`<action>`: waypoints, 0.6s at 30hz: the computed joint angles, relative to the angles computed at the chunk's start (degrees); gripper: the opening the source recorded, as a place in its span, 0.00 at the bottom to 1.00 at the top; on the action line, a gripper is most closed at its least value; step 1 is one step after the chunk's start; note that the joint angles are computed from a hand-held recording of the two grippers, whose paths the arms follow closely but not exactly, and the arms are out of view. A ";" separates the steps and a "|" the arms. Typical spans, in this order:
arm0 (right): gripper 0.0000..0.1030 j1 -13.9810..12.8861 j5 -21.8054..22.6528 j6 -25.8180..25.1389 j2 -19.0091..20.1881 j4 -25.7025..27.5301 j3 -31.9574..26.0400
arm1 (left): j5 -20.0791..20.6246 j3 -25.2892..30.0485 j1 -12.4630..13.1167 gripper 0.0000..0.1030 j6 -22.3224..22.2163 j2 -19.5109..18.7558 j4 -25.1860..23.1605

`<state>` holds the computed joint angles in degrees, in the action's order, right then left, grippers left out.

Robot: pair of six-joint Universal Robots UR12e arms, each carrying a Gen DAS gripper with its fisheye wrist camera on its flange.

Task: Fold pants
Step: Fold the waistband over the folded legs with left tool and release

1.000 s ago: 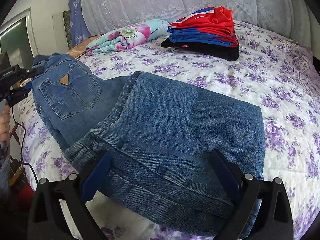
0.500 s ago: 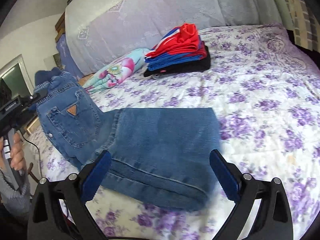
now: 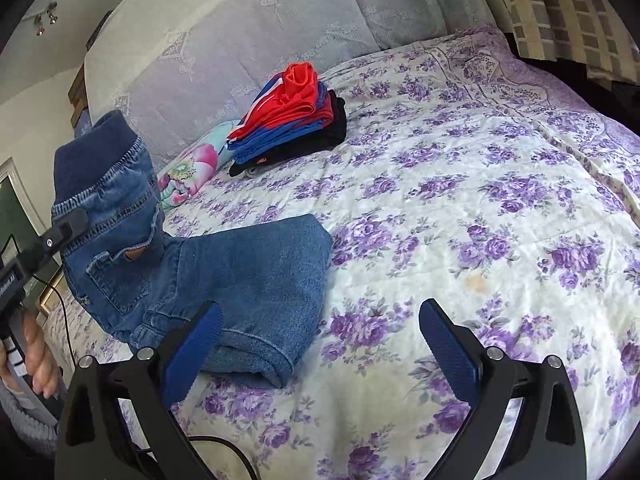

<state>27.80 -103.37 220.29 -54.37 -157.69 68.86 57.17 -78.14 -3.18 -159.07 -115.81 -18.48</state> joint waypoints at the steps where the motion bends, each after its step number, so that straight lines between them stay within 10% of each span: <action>1: 0.96 -0.03 -0.36 0.45 -0.17 -0.19 0.29 | 0.06 -0.18 -0.56 0.28 1.50 -0.10 -0.23; 8: 0.96 -0.76 -1.33 2.24 -1.08 -0.55 1.93 | 3.87 -0.85 -4.10 0.28 13.38 -1.06 -5.91; 18: 0.96 -1.04 -1.83 3.40 -1.52 -1.00 2.94 | 3.13 -0.56 -3.63 0.30 12.84 -0.64 -11.06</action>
<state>26.75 -105.20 223.69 -55.90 -158.69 71.80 60.31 -78.70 -6.81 -146.22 -116.45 -29.54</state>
